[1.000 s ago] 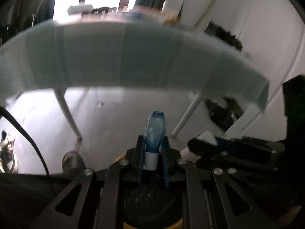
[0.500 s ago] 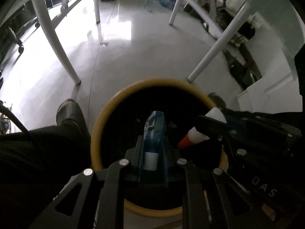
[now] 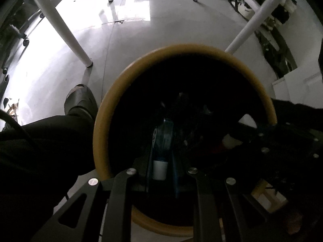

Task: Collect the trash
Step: 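Carry both bottles down into the yellow bin and open both tools, then raise both open tools from the bin back over the table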

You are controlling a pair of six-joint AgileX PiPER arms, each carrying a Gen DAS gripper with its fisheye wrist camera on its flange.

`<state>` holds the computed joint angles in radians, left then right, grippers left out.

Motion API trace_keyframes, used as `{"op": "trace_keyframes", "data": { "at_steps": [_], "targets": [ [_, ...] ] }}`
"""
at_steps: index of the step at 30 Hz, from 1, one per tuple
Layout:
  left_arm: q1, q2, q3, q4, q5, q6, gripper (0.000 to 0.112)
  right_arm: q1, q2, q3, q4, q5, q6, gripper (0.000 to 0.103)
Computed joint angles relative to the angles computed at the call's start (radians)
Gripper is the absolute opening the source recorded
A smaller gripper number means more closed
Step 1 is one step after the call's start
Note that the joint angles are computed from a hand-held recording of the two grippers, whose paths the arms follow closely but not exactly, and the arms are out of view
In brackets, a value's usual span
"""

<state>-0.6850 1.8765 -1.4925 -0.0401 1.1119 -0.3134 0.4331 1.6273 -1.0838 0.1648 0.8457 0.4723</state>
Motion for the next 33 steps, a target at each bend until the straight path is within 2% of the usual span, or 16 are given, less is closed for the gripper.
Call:
{"op": "trace_keyframes", "data": {
  "at_steps": [9, 13, 15, 16, 17, 18, 19, 20, 21, 23, 26, 30, 33],
  "targets": [
    [0.021, -0.007, 0.017, -0.044, -0.006, 0.011, 0.012, -0.001, -0.008, 0.008, 0.015, 0.011, -0.008, 0.017],
    [0.038, 0.002, 0.014, -0.101, 0.021, 0.025, 0.013, -0.001, -0.013, 0.012, 0.001, 0.019, 0.0, 0.019],
    [0.039, 0.007, 0.008, -0.112, 0.037, 0.038, 0.018, -0.006, -0.028, 0.017, -0.008, 0.021, 0.018, 0.021],
    [0.037, 0.007, 0.008, -0.117, 0.039, 0.046, 0.034, -0.014, -0.042, 0.023, -0.016, 0.023, 0.028, 0.024],
    [0.031, 0.008, 0.003, -0.112, 0.042, 0.046, 0.067, -0.021, -0.053, 0.029, -0.021, 0.023, 0.036, 0.032],
    [0.023, 0.013, -0.005, -0.101, 0.046, 0.04, 0.086, -0.031, -0.067, 0.035, -0.022, 0.022, 0.044, 0.045],
    [0.019, 0.011, -0.003, -0.096, 0.044, 0.041, 0.102, -0.038, -0.078, 0.039, -0.025, 0.02, 0.051, 0.052],
    [0.013, 0.002, 0.004, -0.082, 0.032, 0.04, 0.102, -0.046, -0.089, 0.043, -0.027, 0.018, 0.06, 0.067],
    [0.002, -0.008, 0.009, -0.052, 0.021, 0.026, 0.102, -0.053, -0.104, 0.049, -0.025, 0.009, 0.062, 0.073],
    [0.0, -0.027, 0.024, -0.029, -0.002, 0.015, 0.102, -0.048, -0.112, 0.042, -0.047, 0.008, 0.074, 0.077],
    [0.012, -0.045, 0.042, -0.011, -0.019, -0.003, 0.102, -0.018, -0.118, 0.026, -0.114, 0.009, 0.109, 0.101],
    [0.012, -0.053, 0.059, -0.001, -0.035, -0.011, 0.102, 0.015, -0.136, 0.016, -0.191, -0.007, 0.152, 0.103],
    [-0.024, -0.049, 0.048, 0.094, -0.02, -0.071, 0.102, 0.021, -0.141, 0.016, -0.218, -0.003, 0.183, 0.103]
  ]
}}
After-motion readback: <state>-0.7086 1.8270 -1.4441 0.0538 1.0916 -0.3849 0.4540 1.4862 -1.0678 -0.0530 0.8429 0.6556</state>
